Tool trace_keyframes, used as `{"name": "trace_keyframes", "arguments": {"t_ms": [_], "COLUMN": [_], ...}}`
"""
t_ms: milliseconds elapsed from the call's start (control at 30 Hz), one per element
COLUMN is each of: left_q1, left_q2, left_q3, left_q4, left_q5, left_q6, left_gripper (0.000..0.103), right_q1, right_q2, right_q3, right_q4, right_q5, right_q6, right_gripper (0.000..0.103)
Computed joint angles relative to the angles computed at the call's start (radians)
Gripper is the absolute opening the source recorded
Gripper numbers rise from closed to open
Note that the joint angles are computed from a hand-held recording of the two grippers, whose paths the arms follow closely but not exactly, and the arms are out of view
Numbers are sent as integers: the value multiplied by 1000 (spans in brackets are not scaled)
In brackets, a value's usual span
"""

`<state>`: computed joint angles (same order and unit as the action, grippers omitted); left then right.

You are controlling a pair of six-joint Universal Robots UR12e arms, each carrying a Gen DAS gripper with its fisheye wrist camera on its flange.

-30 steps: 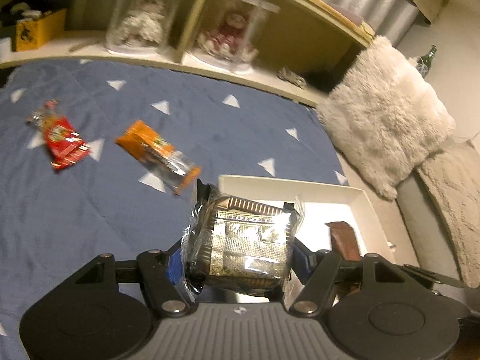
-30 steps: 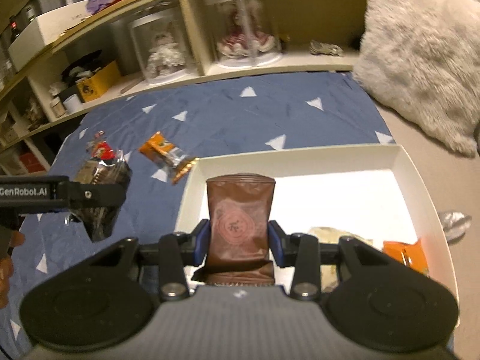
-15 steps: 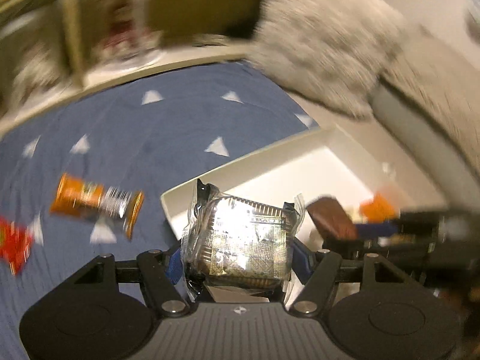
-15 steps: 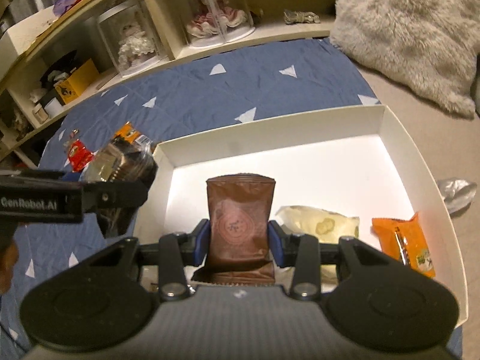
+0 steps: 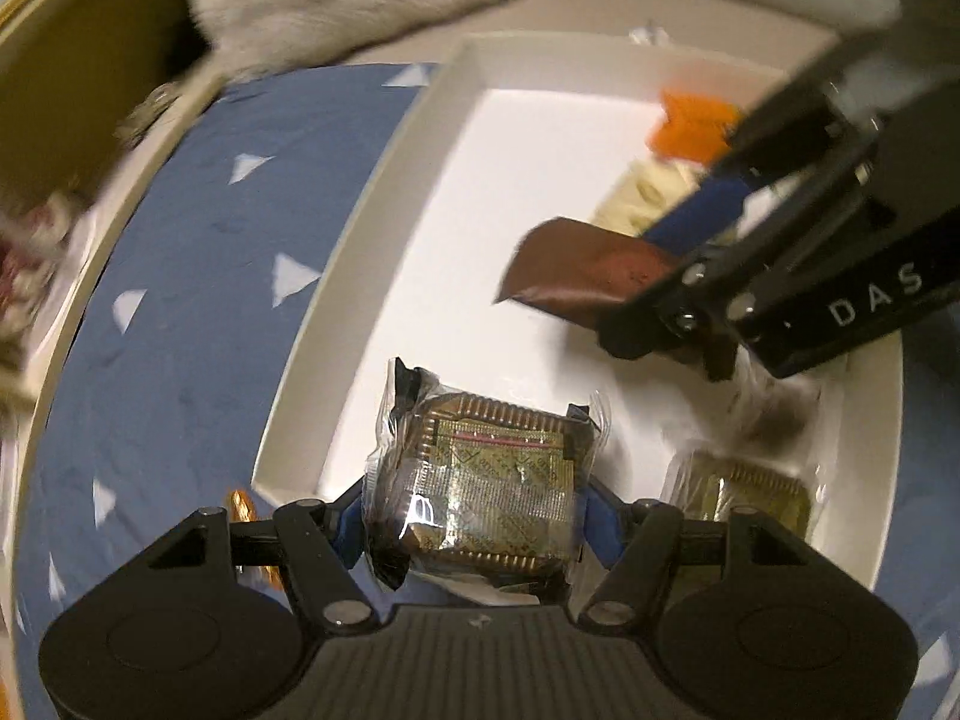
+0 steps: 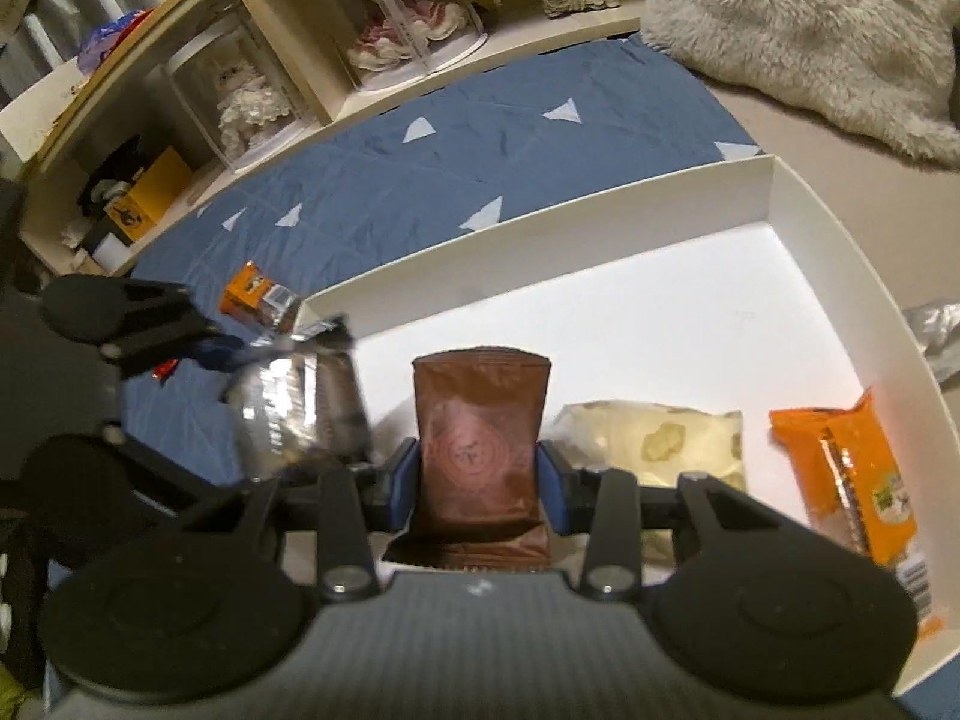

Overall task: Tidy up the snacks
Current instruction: 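Lower the silver-wrapped cake into the white tray and open the left gripper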

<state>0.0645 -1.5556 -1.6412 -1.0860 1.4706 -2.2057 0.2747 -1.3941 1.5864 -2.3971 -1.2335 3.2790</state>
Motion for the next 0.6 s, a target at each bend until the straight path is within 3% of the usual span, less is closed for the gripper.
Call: {"name": "trace_keyframes", "arguments": {"t_ms": [67, 233, 300, 333, 467, 600], "left_q1": [-5, -3, -2, 0, 20, 29], "left_q2": [-2, -18, -18, -13, -3, 7], "left_q3": [-15, -15, -21, -30, -25, -28], "left_q4": [40, 38, 65, 90, 78, 75], "left_q5": [9, 21, 35, 39, -4, -21], "left_q6": [51, 23, -1, -11, -52, -96], "left_gripper": [71, 74, 95, 99, 101, 101], "right_q1": [1, 7, 11, 14, 30, 26], "right_q2": [5, 23, 30, 33, 42, 36], "right_q3": [-5, -23, -30, -32, -52, -50], "right_q4": [10, 54, 67, 69, 110, 109], "right_q5": [5, 7, -4, -11, -65, -55], "right_q6": [-3, -8, -16, -22, -69, -67], "right_gripper": [47, 47, 47, 47, 61, 61]}}
